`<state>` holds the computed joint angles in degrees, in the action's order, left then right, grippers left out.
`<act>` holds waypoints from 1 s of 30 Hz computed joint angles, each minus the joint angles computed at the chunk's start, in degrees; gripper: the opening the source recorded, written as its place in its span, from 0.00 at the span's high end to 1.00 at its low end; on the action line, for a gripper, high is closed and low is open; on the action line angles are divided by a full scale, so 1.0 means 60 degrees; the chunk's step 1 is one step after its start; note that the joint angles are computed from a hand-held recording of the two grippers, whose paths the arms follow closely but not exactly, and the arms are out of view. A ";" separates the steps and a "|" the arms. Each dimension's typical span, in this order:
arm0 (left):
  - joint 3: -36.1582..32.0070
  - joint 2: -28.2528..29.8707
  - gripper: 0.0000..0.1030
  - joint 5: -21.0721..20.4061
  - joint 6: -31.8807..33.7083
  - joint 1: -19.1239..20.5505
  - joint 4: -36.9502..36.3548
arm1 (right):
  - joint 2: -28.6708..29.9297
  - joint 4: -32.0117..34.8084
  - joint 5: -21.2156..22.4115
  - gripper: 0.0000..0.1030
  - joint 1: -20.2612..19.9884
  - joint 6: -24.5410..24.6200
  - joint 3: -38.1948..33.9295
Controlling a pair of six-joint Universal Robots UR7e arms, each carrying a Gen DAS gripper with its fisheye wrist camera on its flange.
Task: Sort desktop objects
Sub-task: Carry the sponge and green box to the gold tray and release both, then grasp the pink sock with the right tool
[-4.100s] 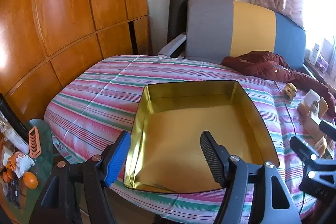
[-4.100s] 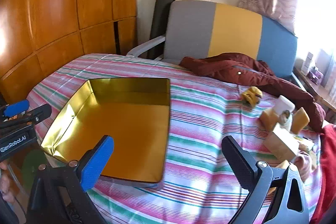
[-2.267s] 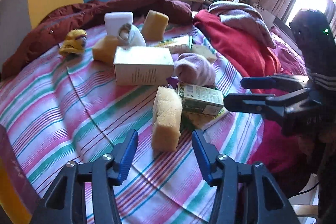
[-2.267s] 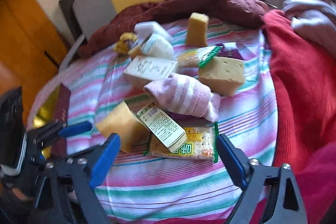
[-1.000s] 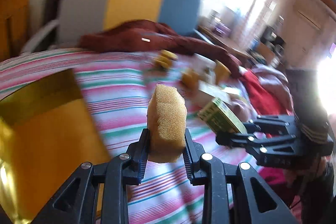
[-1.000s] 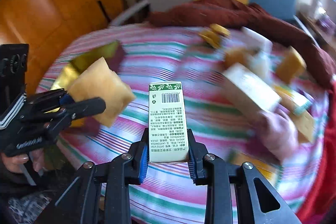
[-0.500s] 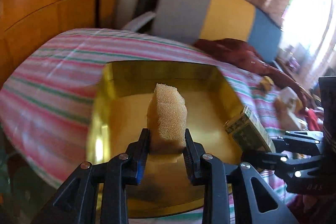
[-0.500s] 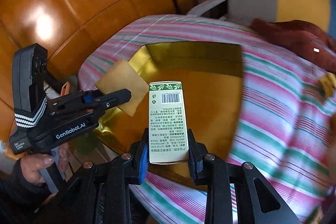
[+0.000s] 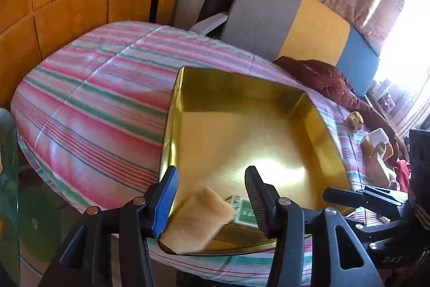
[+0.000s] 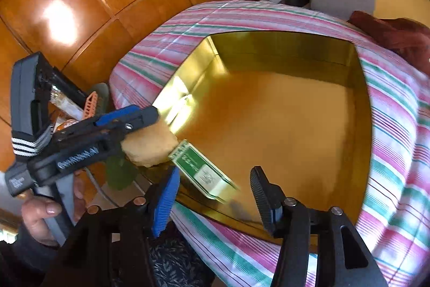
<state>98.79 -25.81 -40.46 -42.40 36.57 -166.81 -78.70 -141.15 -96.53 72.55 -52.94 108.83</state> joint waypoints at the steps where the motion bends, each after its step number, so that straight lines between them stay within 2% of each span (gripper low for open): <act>1: -0.0047 0.0028 0.50 0.0004 0.0143 -0.0060 -0.0086 | -0.0128 -0.0226 0.0014 0.43 -0.0060 -0.0028 0.0123; 10: -0.0915 0.0609 0.50 -0.0615 0.1490 -0.0415 -0.0312 | -0.0912 -0.2240 -0.0089 0.29 -0.0489 -0.0099 0.0832; 15: -0.1467 0.0982 0.51 -0.0639 0.1857 -0.0611 -0.0027 | -0.1140 -0.3115 -0.0030 0.26 -0.0784 -0.0178 0.0923; 19: -0.1855 0.1219 0.51 -0.0930 0.1958 -0.0659 0.0099 | -0.1352 -0.3491 0.0093 0.25 -0.1137 -0.0126 0.0938; 23: -0.2113 0.1412 0.52 -0.1606 0.2573 -0.0623 -0.0243 | -0.1566 -0.3772 0.0199 0.25 -0.1548 0.0156 0.0922; 30: -0.2839 0.1882 0.49 -0.2597 0.3814 -0.0729 -0.0313 | -0.1951 -0.3568 0.0453 0.25 -0.2477 0.1074 0.0493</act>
<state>81.76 -14.51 -56.05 -19.51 32.20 -168.69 -90.40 -162.56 -93.82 57.69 -46.49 111.79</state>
